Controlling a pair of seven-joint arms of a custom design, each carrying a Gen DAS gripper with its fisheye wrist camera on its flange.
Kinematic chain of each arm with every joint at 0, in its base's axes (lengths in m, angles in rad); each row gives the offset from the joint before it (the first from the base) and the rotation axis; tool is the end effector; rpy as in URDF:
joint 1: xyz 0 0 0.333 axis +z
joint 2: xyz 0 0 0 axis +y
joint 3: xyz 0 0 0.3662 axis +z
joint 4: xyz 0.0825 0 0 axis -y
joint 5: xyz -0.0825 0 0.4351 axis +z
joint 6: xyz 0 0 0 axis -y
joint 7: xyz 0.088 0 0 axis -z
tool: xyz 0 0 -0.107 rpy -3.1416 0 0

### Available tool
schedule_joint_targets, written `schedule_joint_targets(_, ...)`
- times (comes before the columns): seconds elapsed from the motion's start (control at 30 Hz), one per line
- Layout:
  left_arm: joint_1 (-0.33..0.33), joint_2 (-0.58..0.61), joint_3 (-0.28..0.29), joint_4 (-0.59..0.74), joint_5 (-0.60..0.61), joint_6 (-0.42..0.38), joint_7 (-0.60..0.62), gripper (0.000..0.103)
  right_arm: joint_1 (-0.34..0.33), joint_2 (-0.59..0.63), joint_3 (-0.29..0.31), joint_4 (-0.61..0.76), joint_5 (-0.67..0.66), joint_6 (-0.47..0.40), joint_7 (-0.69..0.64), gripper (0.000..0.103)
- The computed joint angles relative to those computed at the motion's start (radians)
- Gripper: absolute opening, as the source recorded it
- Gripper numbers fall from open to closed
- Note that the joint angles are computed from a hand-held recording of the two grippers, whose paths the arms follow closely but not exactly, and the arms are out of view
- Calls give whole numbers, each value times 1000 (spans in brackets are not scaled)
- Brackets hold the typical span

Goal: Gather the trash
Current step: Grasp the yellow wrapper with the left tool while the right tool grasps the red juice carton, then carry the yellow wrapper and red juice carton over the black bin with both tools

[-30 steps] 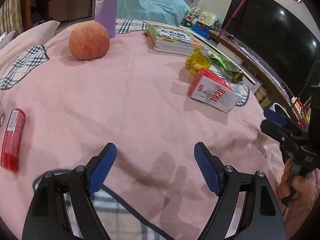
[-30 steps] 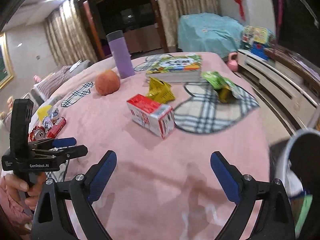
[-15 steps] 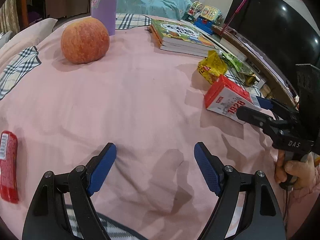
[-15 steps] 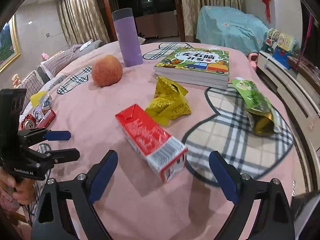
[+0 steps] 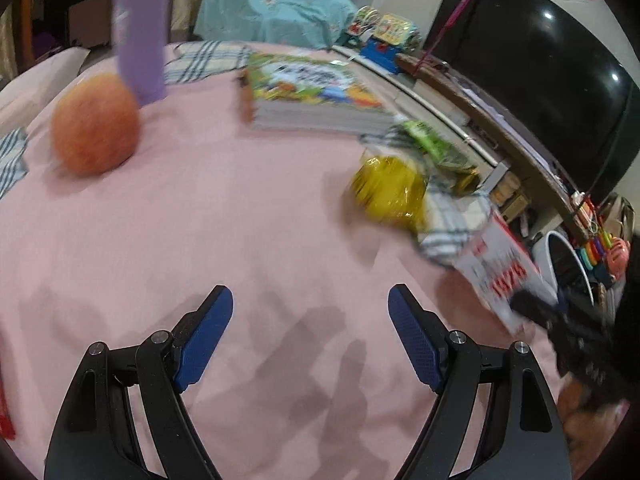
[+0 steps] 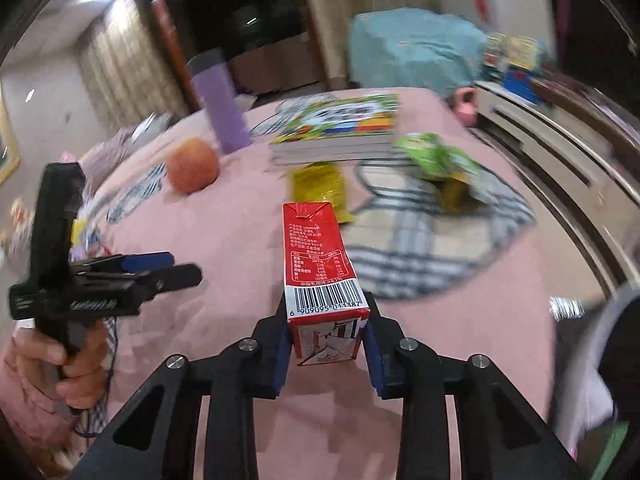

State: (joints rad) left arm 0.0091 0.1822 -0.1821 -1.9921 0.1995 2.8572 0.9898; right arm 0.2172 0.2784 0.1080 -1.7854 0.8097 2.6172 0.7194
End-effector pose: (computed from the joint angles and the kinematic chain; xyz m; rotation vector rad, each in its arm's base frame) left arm 0.6764 -0.1224 0.4731 -2.1084 1.6358 -0.8249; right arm 0.6991 0.2107 0.4788 -2.0617 1.1392 -0.1729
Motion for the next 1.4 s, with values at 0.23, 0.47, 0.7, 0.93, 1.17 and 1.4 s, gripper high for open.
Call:
schedule_joint_targets(0.23,-57,106,31,159,120,-27,-103,82,-12,-64,-37,-104,-11,93,127,32)
schedule_joint_targets(0.47,-59,151,31,208,160,-20,-176,82,-3,-62,-21,-129,0,148,102,32)
schedule_joint_targets(0.7,-57,177,18,230,208,-17,-163,42,-10,-71,-13,-142,30,149,78,32)
schedule_joint_targets(0.93,32,87,-96,98,30,23,5,32,-7,-72,-12,-145,40,156,72,35)
schedule_joint_targets(1.17,105,-60,-219,-74,-338,32,306,32,-17,-65,-7,-127,103,155,47,55)
schedule_joint_targets(1.4,-32,-86,-93,-124,-177,54,129,38,5,-46,-19,-109,27,161,110,54)
